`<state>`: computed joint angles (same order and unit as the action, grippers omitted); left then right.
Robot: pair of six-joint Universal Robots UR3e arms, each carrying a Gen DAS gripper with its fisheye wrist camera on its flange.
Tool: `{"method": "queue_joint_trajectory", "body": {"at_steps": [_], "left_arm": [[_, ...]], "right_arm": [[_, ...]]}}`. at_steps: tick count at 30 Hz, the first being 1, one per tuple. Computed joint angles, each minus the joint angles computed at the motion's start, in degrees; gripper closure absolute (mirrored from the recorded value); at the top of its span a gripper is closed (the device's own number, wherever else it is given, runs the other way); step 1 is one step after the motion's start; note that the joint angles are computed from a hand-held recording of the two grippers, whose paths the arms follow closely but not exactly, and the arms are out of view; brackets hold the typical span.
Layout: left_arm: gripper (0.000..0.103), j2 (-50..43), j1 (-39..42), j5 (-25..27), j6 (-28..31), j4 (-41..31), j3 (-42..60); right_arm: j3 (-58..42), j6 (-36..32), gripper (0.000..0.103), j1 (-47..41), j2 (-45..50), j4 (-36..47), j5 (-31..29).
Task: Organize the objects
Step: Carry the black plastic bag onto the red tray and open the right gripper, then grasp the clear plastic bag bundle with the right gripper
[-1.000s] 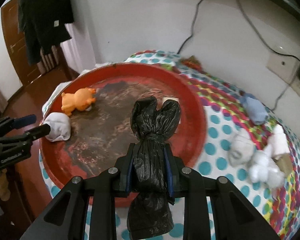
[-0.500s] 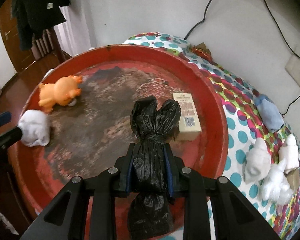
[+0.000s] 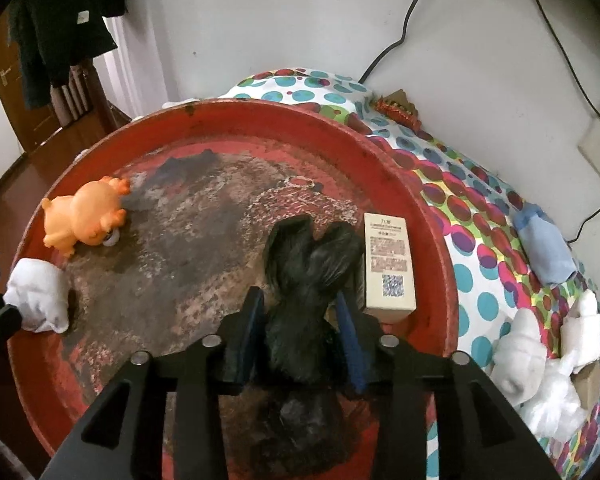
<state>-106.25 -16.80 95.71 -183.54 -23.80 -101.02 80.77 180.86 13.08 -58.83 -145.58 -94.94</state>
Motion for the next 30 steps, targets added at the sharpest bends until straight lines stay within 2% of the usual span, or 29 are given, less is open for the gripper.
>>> {"method": "queue_joint_trajectory", "body": {"at_steps": [5,7,16,20,24,30], "left_arm": [[0.046,-0.5,-0.7,0.5,0.3,-0.2,0.5],[0.046,-0.4,-0.8,0.4,0.6,0.1,0.4],[0.046,0.0,-1.1,-0.9,-0.1,-0.2,0.3],[0.046,-0.4,-1.8,-0.5,-0.2,-0.8,1.0],[0.046,-1.1,-2.9,0.4,-0.2,-1.4,1.9],[0.046,-2.7,-5.3,3.5,0.8,-1.5,3.2]], "right_arm": [[4.8,0.6,0.051,-0.6,-4.4,-2.1,2.5],[7.4,0.7,0.041,-1.0,-7.2,-3.3,3.5],[25.3,0.3,0.038,-7.0,-26.0,-7.1,7.7],[35.7,-1.8,0.038,-14.2,-36.5,-6.6,9.4],[45.3,-5.0,0.037,-25.9,-47.4,-3.8,13.1],[52.4,-14.9,0.038,-43.5,-58.7,4.5,22.0]]}}
